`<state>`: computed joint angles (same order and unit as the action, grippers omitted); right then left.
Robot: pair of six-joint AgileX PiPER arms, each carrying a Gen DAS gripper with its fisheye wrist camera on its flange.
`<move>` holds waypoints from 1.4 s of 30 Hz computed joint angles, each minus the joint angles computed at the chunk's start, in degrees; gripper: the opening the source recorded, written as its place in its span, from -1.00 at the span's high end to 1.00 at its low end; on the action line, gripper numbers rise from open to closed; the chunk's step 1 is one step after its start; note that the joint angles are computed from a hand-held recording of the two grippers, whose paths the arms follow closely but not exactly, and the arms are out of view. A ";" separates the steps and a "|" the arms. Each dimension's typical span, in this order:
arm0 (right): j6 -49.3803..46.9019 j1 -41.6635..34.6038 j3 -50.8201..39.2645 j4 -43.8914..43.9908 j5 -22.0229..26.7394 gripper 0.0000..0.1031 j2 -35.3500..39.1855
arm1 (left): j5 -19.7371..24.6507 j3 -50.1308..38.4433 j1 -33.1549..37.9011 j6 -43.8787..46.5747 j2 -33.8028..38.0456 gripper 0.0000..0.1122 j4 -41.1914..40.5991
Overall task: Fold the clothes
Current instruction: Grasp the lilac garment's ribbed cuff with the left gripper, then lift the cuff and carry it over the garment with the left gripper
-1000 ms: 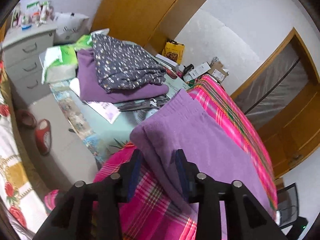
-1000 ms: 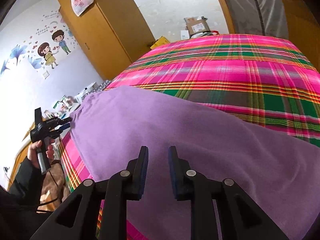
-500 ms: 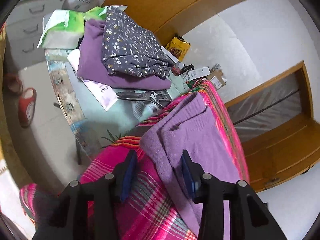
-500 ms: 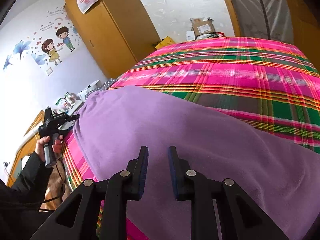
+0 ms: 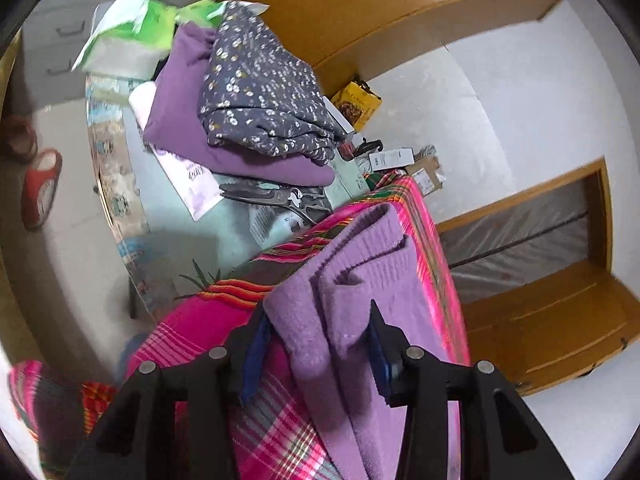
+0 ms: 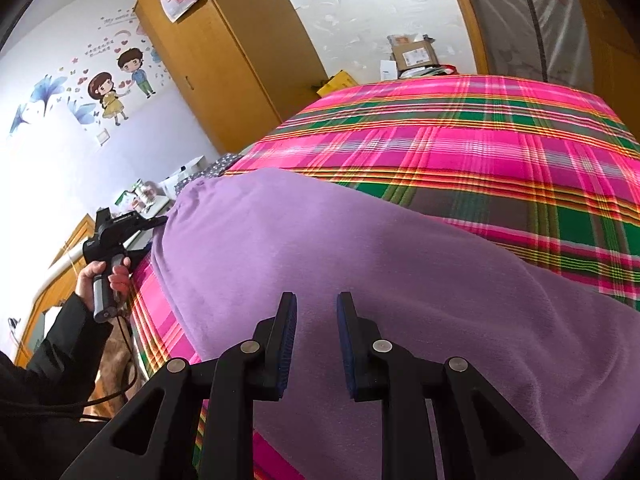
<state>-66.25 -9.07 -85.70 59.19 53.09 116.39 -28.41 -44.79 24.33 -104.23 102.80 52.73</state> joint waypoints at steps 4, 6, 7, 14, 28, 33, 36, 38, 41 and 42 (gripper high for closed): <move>0.39 -0.08 0.19 -0.14 -0.32 0.59 -0.10 | 1.19 1.35 -1.26 5.58 -1.36 0.37 -6.53; 0.53 -0.09 0.35 -0.18 -0.43 0.59 -0.19 | 1.44 2.21 -1.65 8.31 -2.75 0.43 -9.22; 0.56 -0.08 0.44 -0.19 -0.51 0.59 -0.22 | 1.49 2.57 -1.76 9.33 -3.45 0.46 -10.12; 0.88 0.05 0.24 -0.23 -0.39 0.58 0.06 | 4.89 2.09 -4.31 15.79 -7.61 0.59 -13.70; 0.07 -0.92 1.39 1.38 -0.14 0.58 -0.31 | 8.98 -4.78 -10.26 13.08 -12.33 0.63 -7.33; -0.09 -1.28 1.74 1.86 0.09 0.58 -0.59 | 9.53 -8.28 -14.52 12.51 -13.57 0.64 -3.94; -0.04 -1.59 1.85 2.26 0.46 0.58 -0.63 | 9.58 -10.46 -17.00 10.65 -13.88 0.64 -0.38; -0.04 -1.74 1.95 2.44 0.55 0.58 -0.64 | 9.44 -12.04 -19.18 8.99 -14.02 0.64 3.12; 0.17 -1.91 1.92 2.54 0.75 0.57 -0.55 | 9.25 -14.32 -22.39 5.87 -13.67 0.64 8.70; 0.23 -1.97 1.89 2.60 0.82 0.57 -0.50 | 9.12 -15.16 -23.36 4.22 -13.34 0.64 11.07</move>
